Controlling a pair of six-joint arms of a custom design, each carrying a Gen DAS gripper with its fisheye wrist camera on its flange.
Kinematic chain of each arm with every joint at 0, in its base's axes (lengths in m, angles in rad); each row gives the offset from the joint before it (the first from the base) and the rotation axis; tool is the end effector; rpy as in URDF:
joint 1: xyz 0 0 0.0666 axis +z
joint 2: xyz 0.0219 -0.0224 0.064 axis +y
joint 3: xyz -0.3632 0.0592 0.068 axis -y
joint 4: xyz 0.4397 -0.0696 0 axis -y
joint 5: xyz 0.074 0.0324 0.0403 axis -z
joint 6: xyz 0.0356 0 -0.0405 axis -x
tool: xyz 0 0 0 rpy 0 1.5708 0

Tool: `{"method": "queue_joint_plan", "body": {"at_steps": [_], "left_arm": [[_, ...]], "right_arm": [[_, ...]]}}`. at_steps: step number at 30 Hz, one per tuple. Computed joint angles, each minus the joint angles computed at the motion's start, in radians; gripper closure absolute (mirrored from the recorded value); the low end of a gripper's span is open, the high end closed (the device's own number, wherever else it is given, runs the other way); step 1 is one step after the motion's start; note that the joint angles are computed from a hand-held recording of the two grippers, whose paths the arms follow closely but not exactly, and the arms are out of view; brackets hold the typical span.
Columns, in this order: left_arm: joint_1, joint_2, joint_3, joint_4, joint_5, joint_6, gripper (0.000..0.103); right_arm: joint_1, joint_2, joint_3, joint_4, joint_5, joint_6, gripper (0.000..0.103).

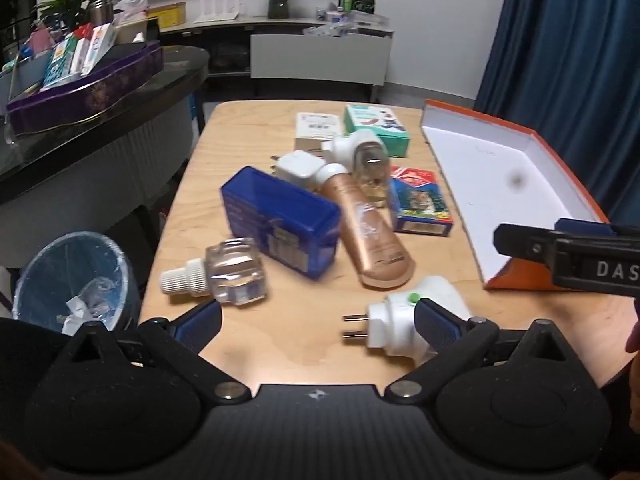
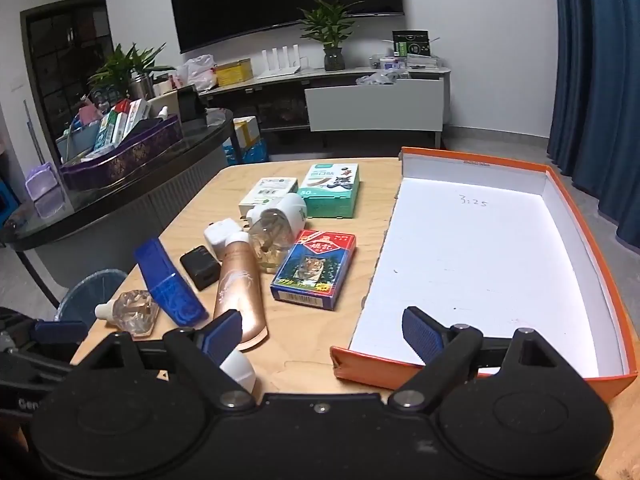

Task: Organize rigid objects
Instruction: 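Grasp the white socket adapter with the left gripper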

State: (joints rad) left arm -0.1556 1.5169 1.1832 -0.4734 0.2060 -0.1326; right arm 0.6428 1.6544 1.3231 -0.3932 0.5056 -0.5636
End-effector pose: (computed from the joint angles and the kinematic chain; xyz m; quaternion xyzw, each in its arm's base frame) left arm 0.5528 -0.0945 0.2742 0.1705 0.9080 -0.0997 0.3695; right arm 0.5023 0.3542 0.2740 0.0677 0.8862 0.0377 0.4568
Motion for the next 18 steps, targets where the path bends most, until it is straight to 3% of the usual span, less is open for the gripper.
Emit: {"method": "queue_joint_plan", "body": {"at_steps": [4,9,12,14,18], "left_arm": [[-0.024,-0.004,-0.007,0.003,0.033,0.020,0.000],[-0.065,0.007,-0.005,0.014,-0.011,0.017,0.000],[-0.071,0.012,0.019,-0.058,0.003,0.019,0.000],[-0.078,0.011,0.006,-0.029,-0.013,0.007,0.000],[-0.087,0.025,0.012,-0.039,-0.030,0.002,0.000]], "right_arm": [[0.005,-0.014,-0.009,0.007,0.026,-0.002,0.001],[-0.001,-0.035,-0.026,0.017,0.040,0.010,0.001],[-0.001,-0.037,-0.036,0.039,0.042,0.008,0.001],[-0.006,-0.035,-0.036,0.041,0.039,0.007,0.001],[0.002,-0.039,-0.037,0.033,0.058,0.011,0.001]]}}
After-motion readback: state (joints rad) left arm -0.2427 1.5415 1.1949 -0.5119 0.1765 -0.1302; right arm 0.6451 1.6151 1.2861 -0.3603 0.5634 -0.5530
